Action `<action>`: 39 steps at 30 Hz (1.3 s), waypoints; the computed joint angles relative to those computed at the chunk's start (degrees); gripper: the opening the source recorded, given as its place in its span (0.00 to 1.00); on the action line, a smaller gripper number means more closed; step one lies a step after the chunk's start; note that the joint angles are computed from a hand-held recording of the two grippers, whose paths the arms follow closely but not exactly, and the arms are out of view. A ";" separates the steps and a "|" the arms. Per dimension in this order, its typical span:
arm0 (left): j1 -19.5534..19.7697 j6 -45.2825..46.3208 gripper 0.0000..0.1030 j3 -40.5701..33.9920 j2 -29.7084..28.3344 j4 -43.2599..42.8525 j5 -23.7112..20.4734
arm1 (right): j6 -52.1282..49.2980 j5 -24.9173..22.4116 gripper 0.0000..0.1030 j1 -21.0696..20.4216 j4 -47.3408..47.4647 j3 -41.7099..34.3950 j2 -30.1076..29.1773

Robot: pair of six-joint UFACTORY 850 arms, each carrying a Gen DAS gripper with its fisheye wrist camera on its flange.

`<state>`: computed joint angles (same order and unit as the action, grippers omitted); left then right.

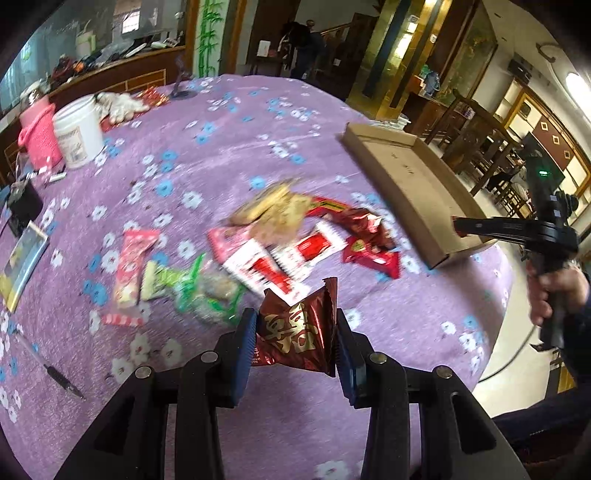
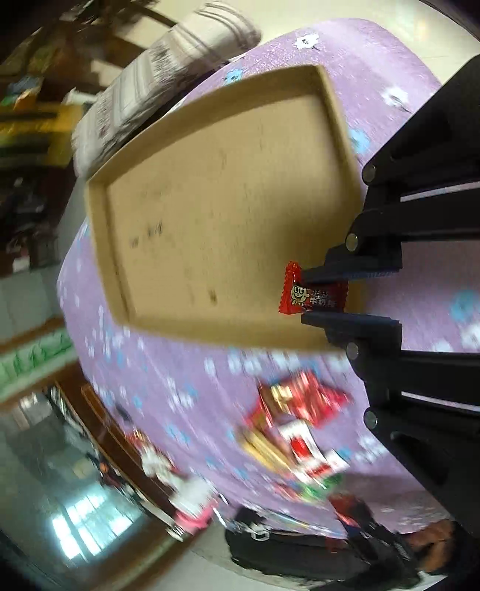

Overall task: Organize snacks
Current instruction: 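Carry both candies into the cardboard tray and open both grippers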

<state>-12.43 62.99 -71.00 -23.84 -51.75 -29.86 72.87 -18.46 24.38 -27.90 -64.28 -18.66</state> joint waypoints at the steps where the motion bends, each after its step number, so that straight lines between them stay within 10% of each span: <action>1: -0.54 -0.40 0.40 0.02 0.19 0.26 0.54 | -1.97 0.10 0.14 -0.45 1.73 0.01 -0.43; 13: -5.26 -4.80 0.40 -3.10 -0.49 1.10 0.75 | -32.21 3.33 0.14 -0.43 30.93 5.27 3.52; 21: -9.84 -7.26 0.40 -10.70 -4.10 3.84 -1.03 | -38.59 3.34 0.14 -4.76 33.84 3.50 7.30; 39: -18.41 -34.48 0.40 -51.14 -31.39 23.93 -8.63 | -62.65 -0.57 0.14 -14.95 57.44 -10.47 -4.56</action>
<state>-30.84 28.51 -122.14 -55.22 -27.82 -38.49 10.22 -19.03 9.43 29.54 -74.75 -23.22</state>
